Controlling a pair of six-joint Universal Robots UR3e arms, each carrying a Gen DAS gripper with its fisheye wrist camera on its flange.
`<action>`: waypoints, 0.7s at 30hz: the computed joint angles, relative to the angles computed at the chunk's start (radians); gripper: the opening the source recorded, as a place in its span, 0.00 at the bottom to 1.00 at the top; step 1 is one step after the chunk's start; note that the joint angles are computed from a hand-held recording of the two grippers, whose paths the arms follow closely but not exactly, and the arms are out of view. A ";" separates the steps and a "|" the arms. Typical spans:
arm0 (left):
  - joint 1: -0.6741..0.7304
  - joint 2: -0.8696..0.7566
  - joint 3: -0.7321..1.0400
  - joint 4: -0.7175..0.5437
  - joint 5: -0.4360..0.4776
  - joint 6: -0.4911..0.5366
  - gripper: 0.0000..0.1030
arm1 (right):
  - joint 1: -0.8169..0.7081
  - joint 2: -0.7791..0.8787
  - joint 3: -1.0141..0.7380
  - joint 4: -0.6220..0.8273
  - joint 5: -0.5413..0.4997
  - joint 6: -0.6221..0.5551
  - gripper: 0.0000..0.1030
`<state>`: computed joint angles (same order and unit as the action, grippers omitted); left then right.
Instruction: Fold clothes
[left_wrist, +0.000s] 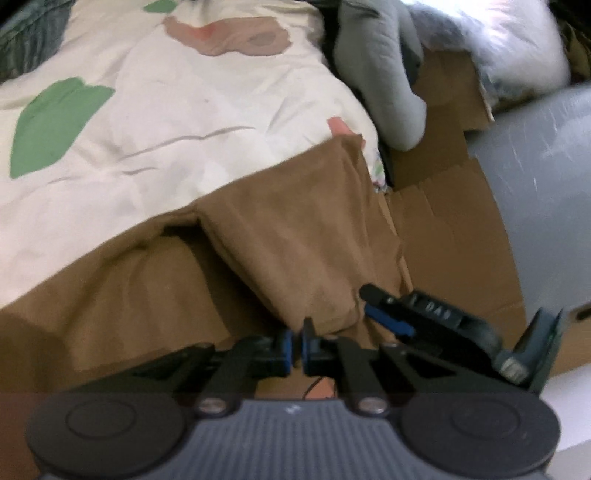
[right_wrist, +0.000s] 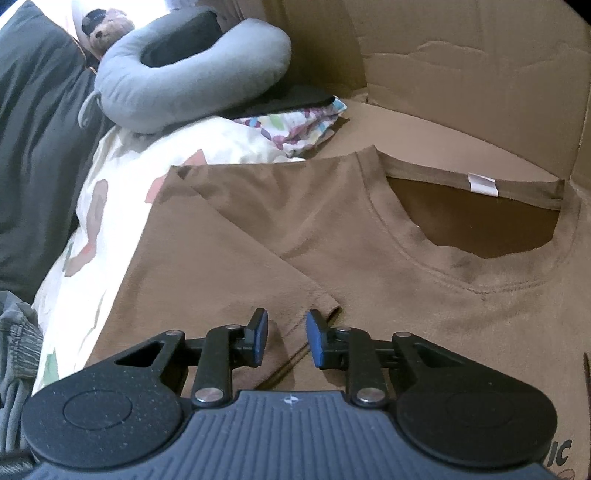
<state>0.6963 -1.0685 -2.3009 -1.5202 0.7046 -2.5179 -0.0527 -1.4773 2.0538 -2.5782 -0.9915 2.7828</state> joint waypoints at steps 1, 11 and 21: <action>0.001 -0.016 0.012 -0.008 0.005 0.002 0.05 | 0.001 0.004 -0.001 -0.004 -0.005 0.000 0.24; 0.049 -0.105 0.049 -0.111 0.047 0.060 0.05 | 0.037 0.052 -0.049 -0.039 -0.058 0.007 0.18; 0.080 -0.075 0.092 -0.177 0.111 0.186 0.19 | 0.039 0.024 -0.082 0.043 -0.054 -0.001 0.28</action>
<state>0.7764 -1.1439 -2.2093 -1.6970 0.8157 -2.3317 -0.0138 -1.4537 1.9719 -2.5349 -1.0453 2.7820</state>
